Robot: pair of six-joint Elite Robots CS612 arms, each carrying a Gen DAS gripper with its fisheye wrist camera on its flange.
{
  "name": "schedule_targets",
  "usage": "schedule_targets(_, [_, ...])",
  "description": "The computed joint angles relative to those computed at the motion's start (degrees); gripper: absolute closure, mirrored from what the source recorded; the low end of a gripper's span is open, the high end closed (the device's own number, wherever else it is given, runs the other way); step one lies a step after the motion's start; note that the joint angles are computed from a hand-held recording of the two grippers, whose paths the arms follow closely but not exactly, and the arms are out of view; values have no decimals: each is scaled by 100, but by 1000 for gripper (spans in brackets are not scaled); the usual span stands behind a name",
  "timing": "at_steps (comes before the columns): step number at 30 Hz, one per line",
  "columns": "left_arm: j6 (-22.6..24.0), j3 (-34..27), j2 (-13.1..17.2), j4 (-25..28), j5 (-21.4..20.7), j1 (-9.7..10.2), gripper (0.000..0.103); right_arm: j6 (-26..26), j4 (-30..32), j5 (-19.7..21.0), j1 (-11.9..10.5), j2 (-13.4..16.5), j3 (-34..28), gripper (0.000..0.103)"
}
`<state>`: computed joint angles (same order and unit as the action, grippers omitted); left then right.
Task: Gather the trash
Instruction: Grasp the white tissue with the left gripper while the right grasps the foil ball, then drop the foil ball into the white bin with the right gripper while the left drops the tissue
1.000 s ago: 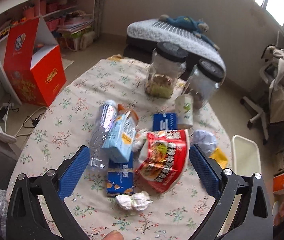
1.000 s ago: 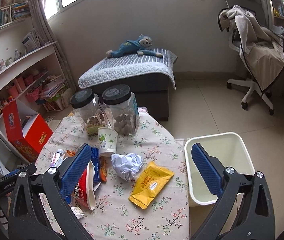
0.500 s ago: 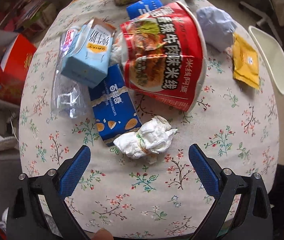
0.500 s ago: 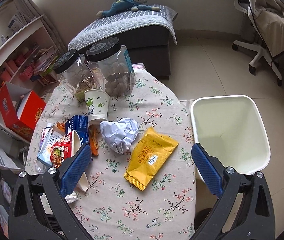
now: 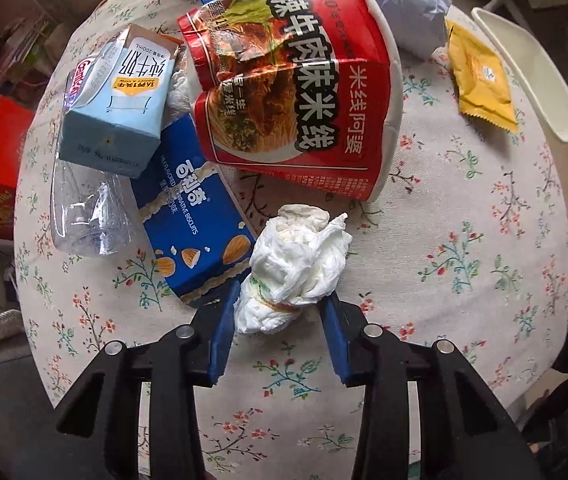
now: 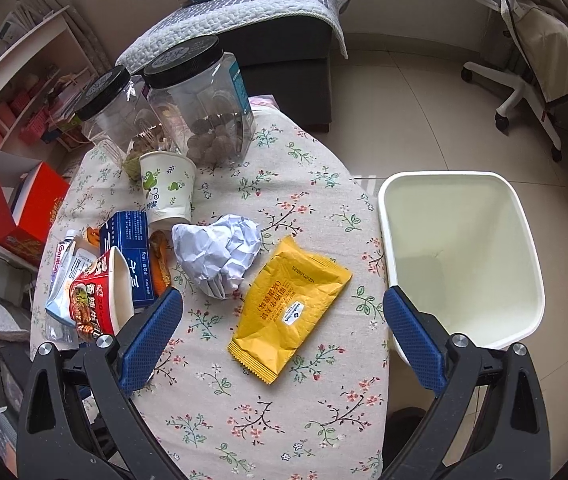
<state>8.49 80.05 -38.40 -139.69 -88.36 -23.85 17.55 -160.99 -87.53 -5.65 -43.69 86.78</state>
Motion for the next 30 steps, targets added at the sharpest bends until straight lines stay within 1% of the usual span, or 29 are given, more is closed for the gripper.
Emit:
schedule_targets(4, [-57, 218, -286, -278, -559, 107, 63, -109, 103, 72, 25, 143, -214, 7])
schedule_targets(6, [-93, 335, -440, -546, -964, 174, 63, -209, 116, 84, 59, 242, -349, 7])
schedule_targets(8, [-219, 404, -525, -876, -1307, 241, 63, -373, 142, 77, 111, 354, -494, 7])
schedule_targets(10, [-390, 384, -527, -1241, -1374, 271, 63, -594, 276, 9, 182, 476, -666, 7])
schedule_targets(13, [-714, 323, -477, -1619, -1380, 299, 63, -878, 536, -281, 300, 668, -926, 7])
schedule_targets(15, [-834, 265, -440, -1690, -1299, 325, 63, -1032, 644, -425, 351, 784, -1073, 7])
schedule_targets(17, [-904, 212, -399, -1723, -1309, 354, 63, -1107, 717, -532, 377, 874, -1186, 7])
schedule_targets(19, [-965, 166, -367, -1738, -1308, 368, 63, -1059, 803, -500, 372, 931, -1263, 7])
schedule_targets(20, [-994, 151, -345, -1779, -1287, 377, 63, -1029, 767, -403, 356, 949, -1270, 10])
schedule_targets(21, [-1046, 117, -323, -1805, -1243, 374, 63, -1028, 775, -314, 342, 968, -1290, 20])
schedule_targets(22, [-1077, 111, -304, -1834, -1228, 385, 63, -1045, 883, -237, 328, 995, -1339, 26])
schedule_targets(23, [-1113, 103, -293, -1840, -1218, 388, 63, -1048, 967, -68, 304, 1013, -1369, 37])
schedule_targets(24, [-1146, 82, -272, -1850, -1186, 390, 63, -1016, 982, 191, 268, 1021, -1372, 46])
schedule_targets(25, [-1183, 59, -254, -1866, -1130, 386, 63, -985, 989, 373, 250, 1019, -1369, 54])
schedule_targets(26, [-1219, 46, -236, -1899, -1082, 384, 63, -985, 981, 364, 268, 1011, -1367, 61])
schedule_targets(28, [-1322, 25, -212, -1962, -1057, 389, 63, -1060, 875, 261, 306, 981, -1326, 62])
schedule_targets(29, [-1378, 20, -205, -2004, -1052, 393, 63, -1057, 861, 314, 306, 965, -1304, 66])
schedule_targets(30, [-1434, 17, -199, -2050, -1045, 395, 63, -1043, 845, 363, 303, 946, -1284, 66])
